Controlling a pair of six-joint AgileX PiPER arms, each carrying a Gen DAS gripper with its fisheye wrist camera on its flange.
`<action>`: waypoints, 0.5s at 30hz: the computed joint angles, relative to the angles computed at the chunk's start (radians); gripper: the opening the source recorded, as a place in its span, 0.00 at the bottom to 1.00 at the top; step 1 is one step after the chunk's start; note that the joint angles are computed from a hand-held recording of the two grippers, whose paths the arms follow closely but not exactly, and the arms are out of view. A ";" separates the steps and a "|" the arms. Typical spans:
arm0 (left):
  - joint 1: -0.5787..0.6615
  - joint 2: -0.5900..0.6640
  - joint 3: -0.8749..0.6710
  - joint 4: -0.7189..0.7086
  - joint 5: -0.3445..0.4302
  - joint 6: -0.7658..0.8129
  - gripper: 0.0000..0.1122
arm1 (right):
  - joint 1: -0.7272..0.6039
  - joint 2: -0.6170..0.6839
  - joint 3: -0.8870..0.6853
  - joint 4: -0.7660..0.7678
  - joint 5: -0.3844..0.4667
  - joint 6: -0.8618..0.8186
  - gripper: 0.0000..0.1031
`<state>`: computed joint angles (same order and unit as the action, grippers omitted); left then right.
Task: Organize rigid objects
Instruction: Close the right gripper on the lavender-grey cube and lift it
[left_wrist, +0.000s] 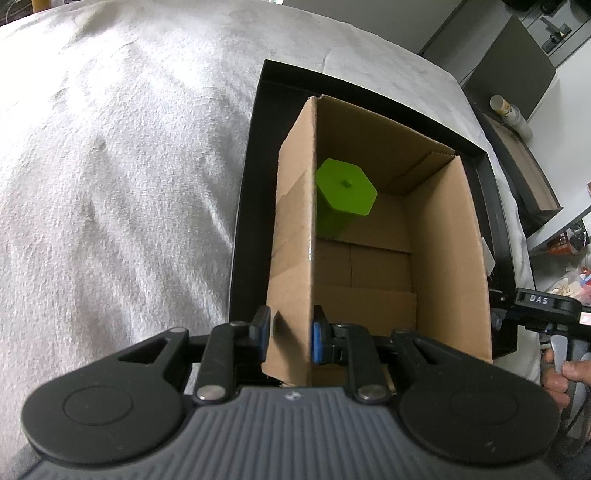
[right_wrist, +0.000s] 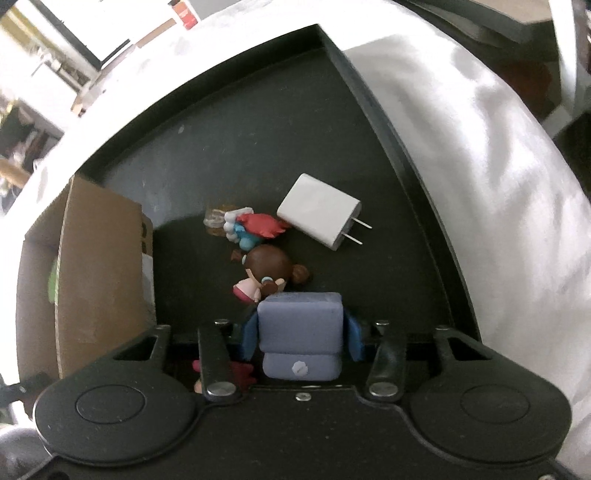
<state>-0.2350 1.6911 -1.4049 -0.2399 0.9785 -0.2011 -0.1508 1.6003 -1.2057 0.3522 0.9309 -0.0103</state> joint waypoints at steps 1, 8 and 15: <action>0.000 -0.002 0.002 0.000 -0.002 0.000 0.18 | -0.006 -0.003 -0.001 0.009 0.003 0.001 0.42; 0.009 -0.015 0.030 -0.020 -0.028 0.024 0.18 | -0.034 -0.023 -0.007 0.044 0.035 -0.012 0.42; 0.027 -0.017 0.044 -0.058 -0.044 0.063 0.18 | 0.002 -0.012 -0.042 0.016 0.034 0.063 0.42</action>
<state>-0.2077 1.6742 -1.3611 -0.2980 0.9344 -0.1386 -0.1486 1.5878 -1.2479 0.3687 0.9653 0.0523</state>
